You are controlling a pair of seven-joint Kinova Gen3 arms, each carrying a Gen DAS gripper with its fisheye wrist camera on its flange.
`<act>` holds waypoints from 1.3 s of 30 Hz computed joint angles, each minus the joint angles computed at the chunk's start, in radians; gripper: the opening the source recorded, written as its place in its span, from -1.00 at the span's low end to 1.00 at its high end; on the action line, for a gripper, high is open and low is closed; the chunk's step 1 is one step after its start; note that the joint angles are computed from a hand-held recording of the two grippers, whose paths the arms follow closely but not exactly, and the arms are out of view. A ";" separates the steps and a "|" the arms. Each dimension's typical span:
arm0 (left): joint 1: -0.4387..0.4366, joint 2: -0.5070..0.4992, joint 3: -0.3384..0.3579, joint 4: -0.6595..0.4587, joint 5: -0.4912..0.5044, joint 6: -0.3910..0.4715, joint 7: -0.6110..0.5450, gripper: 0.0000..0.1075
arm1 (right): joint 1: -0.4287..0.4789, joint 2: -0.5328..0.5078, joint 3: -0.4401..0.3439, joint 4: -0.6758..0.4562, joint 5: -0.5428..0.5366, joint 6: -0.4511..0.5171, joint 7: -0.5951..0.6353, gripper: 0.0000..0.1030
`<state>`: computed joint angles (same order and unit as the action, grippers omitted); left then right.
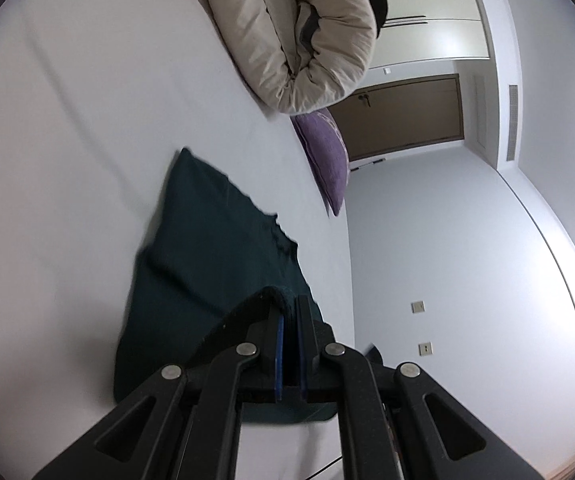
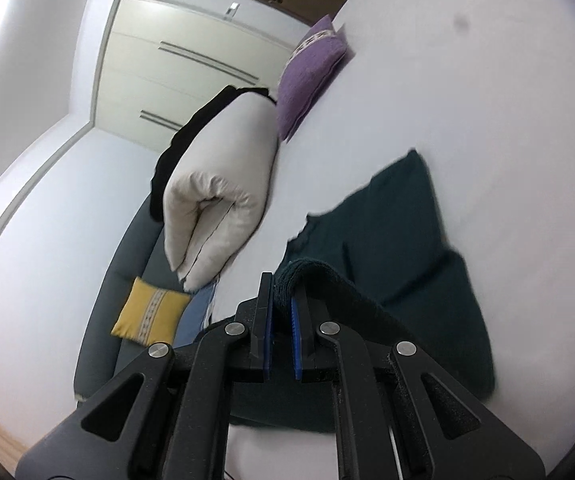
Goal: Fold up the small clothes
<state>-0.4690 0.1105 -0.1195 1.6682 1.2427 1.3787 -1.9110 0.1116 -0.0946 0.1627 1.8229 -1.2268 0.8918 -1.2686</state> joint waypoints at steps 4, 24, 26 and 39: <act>0.037 0.078 0.040 -0.086 -0.017 -0.077 0.040 -0.89 | -0.005 0.109 -0.037 -0.078 -0.003 -0.083 -0.015 -0.88; 0.084 0.384 0.239 -0.418 -0.326 -0.343 0.304 0.16 | -0.124 0.686 -0.065 -0.748 0.617 -0.097 -0.617 -0.62; 0.069 0.345 0.249 -0.391 -0.329 -0.352 0.267 0.20 | -0.105 0.679 -0.096 -0.723 0.621 -0.138 -0.608 -0.42; 0.169 0.010 0.141 -0.055 -0.483 -0.416 0.030 0.20 | -0.091 0.410 -0.237 -0.467 0.877 -0.144 -0.493 0.09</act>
